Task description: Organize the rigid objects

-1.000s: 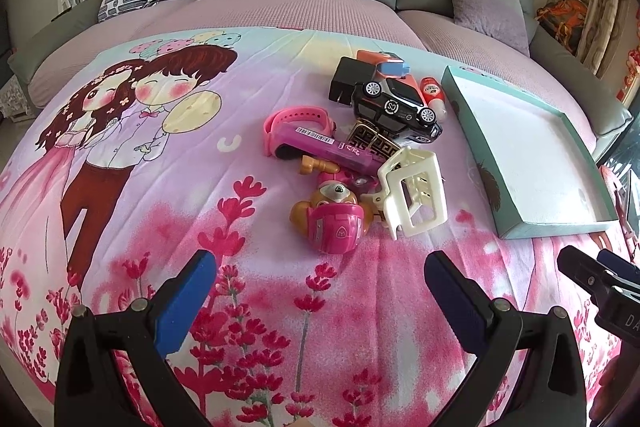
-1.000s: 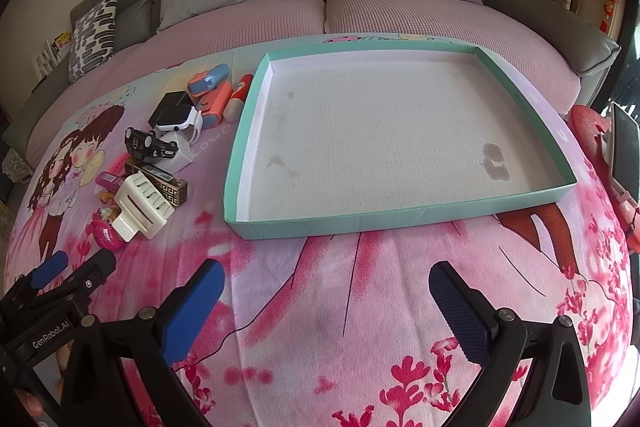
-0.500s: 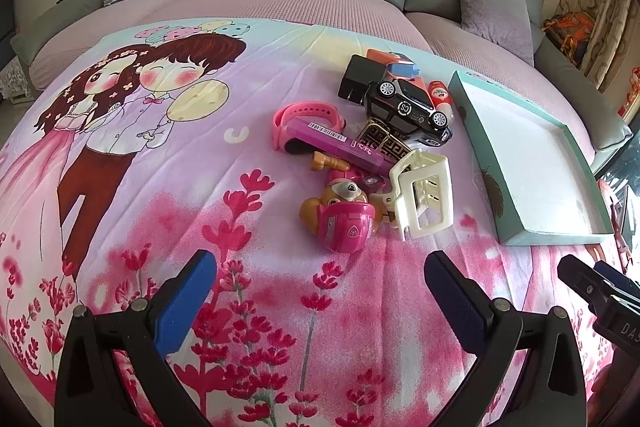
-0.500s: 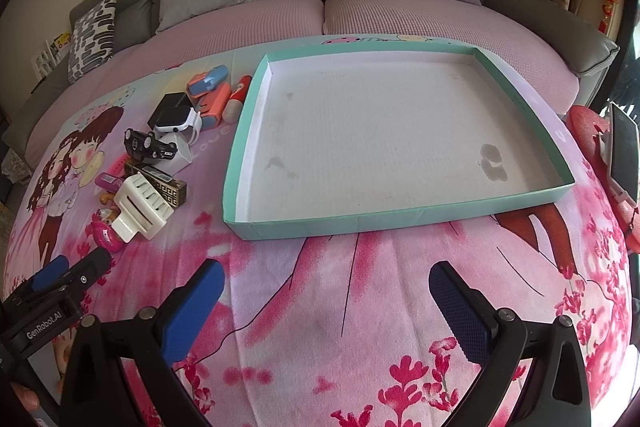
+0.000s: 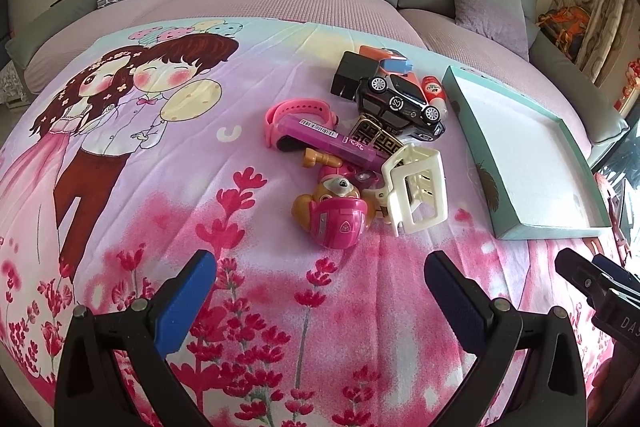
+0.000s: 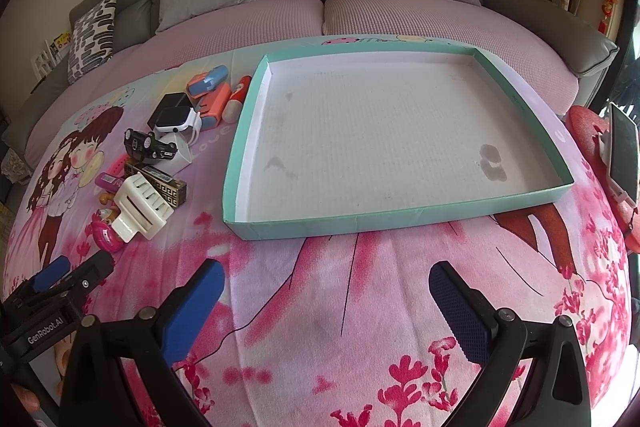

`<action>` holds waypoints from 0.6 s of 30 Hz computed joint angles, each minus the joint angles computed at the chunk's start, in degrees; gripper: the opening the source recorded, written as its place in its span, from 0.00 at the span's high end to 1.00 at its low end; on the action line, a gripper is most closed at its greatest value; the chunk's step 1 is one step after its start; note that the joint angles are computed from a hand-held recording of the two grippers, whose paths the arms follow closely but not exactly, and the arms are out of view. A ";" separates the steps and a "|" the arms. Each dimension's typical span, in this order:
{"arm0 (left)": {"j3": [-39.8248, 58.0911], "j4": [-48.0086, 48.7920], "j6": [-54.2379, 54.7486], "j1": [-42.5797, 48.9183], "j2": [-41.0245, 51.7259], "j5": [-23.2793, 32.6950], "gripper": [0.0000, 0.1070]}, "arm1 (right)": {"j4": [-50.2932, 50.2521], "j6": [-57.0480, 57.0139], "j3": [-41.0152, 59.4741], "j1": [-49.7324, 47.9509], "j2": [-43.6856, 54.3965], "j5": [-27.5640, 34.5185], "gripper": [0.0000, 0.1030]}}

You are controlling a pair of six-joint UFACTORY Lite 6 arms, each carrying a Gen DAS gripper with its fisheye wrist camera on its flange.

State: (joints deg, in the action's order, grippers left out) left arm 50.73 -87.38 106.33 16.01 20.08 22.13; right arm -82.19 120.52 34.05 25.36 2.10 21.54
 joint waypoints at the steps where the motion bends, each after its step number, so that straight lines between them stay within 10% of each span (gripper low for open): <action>1: -0.05 -0.04 0.02 -0.02 -0.06 -0.04 0.04 | 0.00 0.00 0.00 0.00 0.00 0.00 0.00; 18: 1.83 6.06 -5.97 -0.22 0.58 -0.52 0.04 | 0.06 -0.64 -0.14 0.20 -1.12 0.60 0.00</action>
